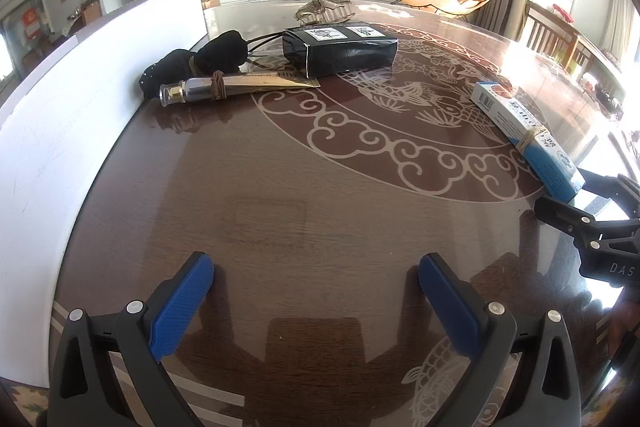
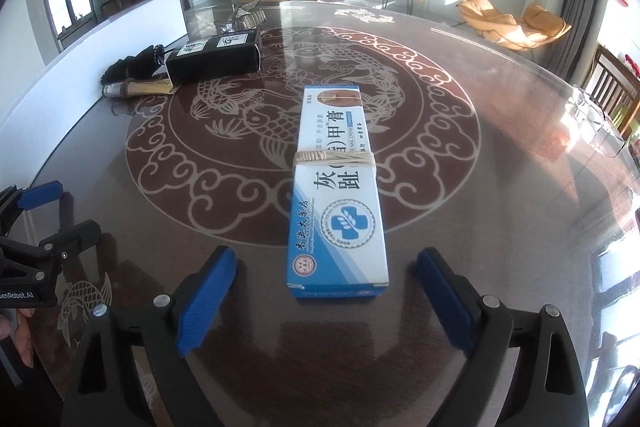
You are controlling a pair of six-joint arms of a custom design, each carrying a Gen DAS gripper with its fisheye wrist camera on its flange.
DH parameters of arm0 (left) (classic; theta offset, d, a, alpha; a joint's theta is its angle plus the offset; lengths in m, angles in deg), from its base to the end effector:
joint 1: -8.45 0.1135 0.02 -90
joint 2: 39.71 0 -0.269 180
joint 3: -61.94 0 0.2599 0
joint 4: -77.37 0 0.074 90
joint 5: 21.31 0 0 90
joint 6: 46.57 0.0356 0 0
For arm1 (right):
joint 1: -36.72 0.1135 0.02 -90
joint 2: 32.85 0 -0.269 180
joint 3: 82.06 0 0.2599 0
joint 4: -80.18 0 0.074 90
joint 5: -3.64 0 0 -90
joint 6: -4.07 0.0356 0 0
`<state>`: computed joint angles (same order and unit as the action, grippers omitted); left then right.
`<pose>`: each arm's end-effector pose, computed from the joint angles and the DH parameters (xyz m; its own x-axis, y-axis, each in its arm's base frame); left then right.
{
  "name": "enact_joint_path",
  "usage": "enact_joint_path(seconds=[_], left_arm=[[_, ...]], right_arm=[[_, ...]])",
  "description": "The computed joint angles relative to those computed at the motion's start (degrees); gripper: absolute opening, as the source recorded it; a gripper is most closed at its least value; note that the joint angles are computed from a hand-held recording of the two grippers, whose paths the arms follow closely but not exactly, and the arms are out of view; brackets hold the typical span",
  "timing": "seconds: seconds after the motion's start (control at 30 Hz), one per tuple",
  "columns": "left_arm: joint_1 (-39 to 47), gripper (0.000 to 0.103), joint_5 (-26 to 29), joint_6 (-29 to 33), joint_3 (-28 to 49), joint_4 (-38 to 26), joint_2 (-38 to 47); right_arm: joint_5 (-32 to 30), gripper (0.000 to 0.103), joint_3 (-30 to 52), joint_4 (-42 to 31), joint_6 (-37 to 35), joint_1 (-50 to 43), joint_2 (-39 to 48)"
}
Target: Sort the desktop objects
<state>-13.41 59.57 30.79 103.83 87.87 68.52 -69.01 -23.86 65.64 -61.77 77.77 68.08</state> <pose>0.2524 -0.0952 0.0406 -0.8117 0.0929 -0.5766 0.1101 0.9939 0.0051 0.2485 0.2023 0.1104 -0.7856 -0.1661 -0.5960 -0.2013 0.9795 -0.0076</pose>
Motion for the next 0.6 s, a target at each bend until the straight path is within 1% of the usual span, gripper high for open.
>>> enact_joint_path(seconds=[0.37,0.47,0.53,0.6], left_arm=[[-0.1,0.103,-0.12,-0.19,-0.19,0.56,0.25],[-0.09,0.103,-0.1,-0.16,-0.31,0.44,0.01],[-0.1,0.103,0.03,-0.16,-0.32,-0.11,-0.24],[0.35,0.103,0.39,0.34,0.43,-2.06,-0.79]], right_arm=[[0.89,0.096,-0.2,0.22,0.05,0.26,-0.09],[0.88,0.099,-0.6,0.75,-0.05,0.26,-0.47],[0.8,0.1,-0.76,0.94,-0.17,0.24,-0.65],[0.62,0.1,-0.78,0.92,-0.25,0.14,-0.69]])
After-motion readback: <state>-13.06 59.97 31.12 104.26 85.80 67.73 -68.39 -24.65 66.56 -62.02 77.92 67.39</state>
